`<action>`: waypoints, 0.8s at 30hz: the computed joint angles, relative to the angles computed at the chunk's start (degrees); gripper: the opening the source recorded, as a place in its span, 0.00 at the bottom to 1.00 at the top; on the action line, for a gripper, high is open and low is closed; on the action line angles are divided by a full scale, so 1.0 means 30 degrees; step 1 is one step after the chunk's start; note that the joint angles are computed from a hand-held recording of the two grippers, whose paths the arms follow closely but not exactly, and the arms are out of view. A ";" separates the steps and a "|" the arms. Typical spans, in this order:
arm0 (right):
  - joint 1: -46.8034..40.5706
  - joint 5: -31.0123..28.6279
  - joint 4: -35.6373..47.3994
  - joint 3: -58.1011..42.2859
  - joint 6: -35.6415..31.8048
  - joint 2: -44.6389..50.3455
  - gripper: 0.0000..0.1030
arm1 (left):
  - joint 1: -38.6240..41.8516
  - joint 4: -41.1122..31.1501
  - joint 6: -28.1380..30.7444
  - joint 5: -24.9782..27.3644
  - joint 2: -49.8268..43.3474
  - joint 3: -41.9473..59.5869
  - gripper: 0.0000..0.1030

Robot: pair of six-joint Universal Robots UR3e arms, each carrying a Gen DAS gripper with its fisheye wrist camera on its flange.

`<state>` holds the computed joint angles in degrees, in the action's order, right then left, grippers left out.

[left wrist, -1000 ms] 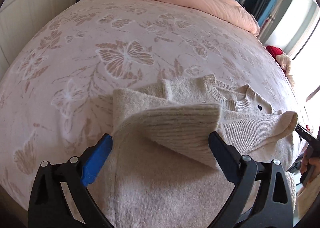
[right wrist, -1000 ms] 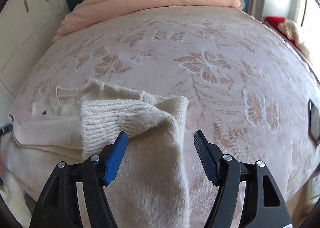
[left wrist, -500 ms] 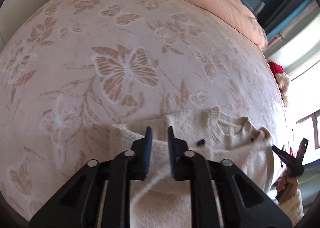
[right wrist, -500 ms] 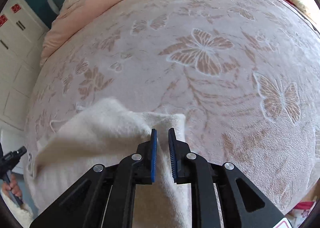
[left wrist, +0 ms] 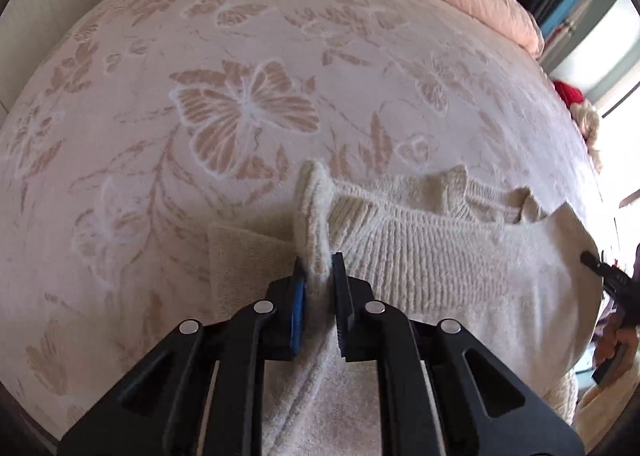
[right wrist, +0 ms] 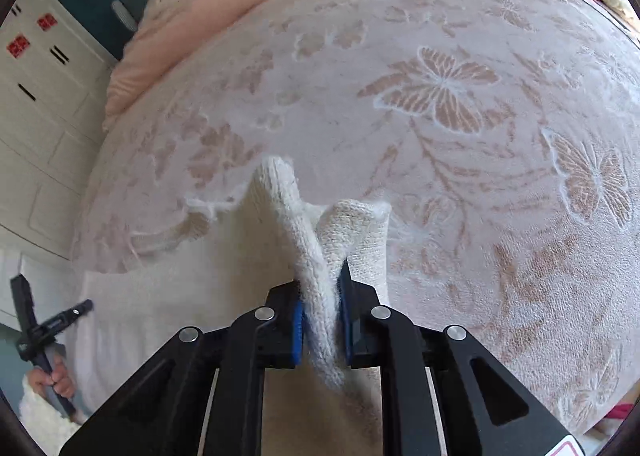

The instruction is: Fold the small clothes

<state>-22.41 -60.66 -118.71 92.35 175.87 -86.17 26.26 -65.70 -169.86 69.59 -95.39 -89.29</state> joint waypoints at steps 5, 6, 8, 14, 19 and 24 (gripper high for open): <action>0.0793 -0.2758 -0.0741 0.0252 -0.0011 0.0405 0.12 | 0.0273 -0.0083 -0.1107 0.0954 -0.0101 0.0090 0.08; 0.0954 -0.3236 -0.0482 0.0157 0.0199 0.0861 0.12 | 0.0046 -0.0267 -0.1289 0.1517 -0.0490 0.0289 0.08; 0.0044 -0.1561 -0.0950 0.0991 0.0562 -0.0415 0.12 | 0.0575 -0.0107 -0.1780 0.0701 0.0249 -0.0255 0.07; 0.0753 -0.3363 -0.0658 0.0234 0.0302 0.1737 0.14 | -0.0858 0.0253 -0.2636 0.2620 -0.1674 0.1053 0.10; 0.0890 -0.4440 -0.1650 0.1705 0.1464 -0.2562 0.26 | -0.1343 0.0693 -0.2310 0.3785 0.1299 -0.0770 0.15; 0.4439 -0.2938 0.1089 0.2862 -0.0205 -0.6076 0.15 | -0.1647 -0.0455 -0.3165 0.2613 0.7236 -0.3850 0.36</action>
